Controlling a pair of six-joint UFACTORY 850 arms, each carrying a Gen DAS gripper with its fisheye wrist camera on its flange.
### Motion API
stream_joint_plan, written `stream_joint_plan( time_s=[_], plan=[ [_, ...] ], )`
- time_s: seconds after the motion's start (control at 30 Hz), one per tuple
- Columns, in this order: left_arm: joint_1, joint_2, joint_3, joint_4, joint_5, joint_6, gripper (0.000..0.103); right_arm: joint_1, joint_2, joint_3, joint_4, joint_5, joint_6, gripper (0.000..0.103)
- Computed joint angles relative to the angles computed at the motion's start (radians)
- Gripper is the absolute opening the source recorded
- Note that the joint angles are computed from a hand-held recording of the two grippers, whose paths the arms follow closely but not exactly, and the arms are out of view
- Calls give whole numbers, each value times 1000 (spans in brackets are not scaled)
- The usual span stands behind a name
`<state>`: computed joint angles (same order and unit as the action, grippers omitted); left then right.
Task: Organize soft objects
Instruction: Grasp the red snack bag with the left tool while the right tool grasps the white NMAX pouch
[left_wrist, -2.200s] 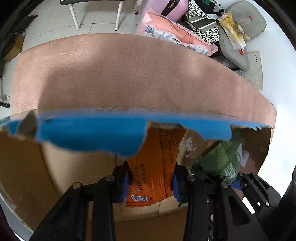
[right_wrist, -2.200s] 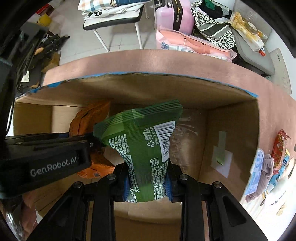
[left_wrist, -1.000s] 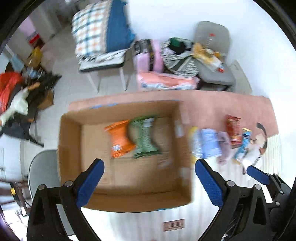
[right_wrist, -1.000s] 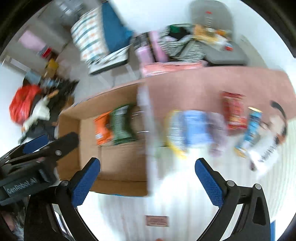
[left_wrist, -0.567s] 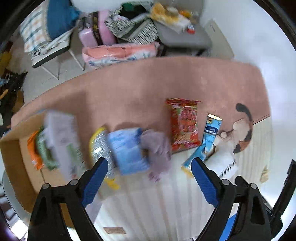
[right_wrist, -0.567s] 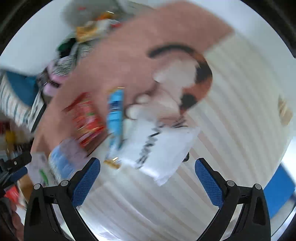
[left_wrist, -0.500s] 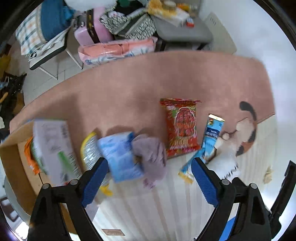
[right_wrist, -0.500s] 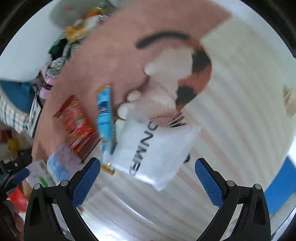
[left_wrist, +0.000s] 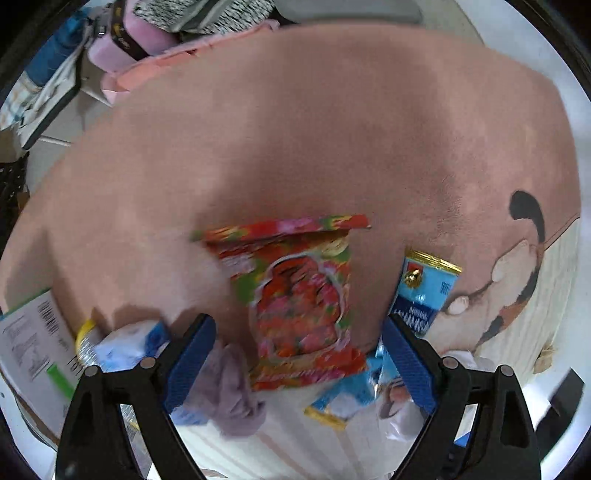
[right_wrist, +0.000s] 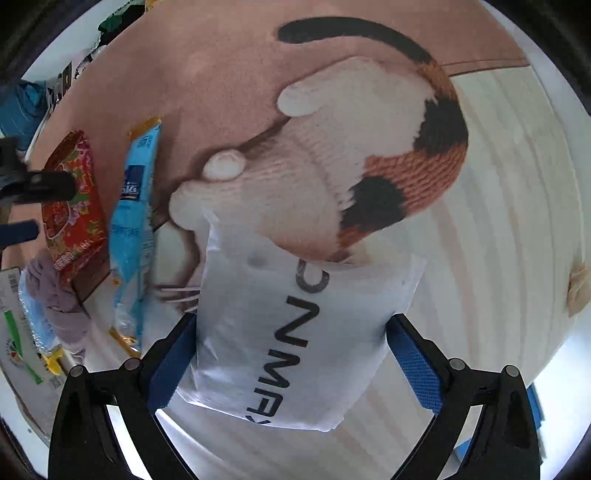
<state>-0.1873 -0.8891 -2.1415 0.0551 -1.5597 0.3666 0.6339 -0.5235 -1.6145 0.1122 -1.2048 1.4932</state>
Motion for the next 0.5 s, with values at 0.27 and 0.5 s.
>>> stream_joint_plan(
  time_s=[0.27, 0.5],
  plan=[
    [-28, 42, 93, 48, 111, -12, 49, -34, -1, 20, 42, -1, -22, 103],
    [-10, 125, 182, 26, 182, 4, 44, -32, -34, -46, -11, -55, -28, 78]
  ],
)
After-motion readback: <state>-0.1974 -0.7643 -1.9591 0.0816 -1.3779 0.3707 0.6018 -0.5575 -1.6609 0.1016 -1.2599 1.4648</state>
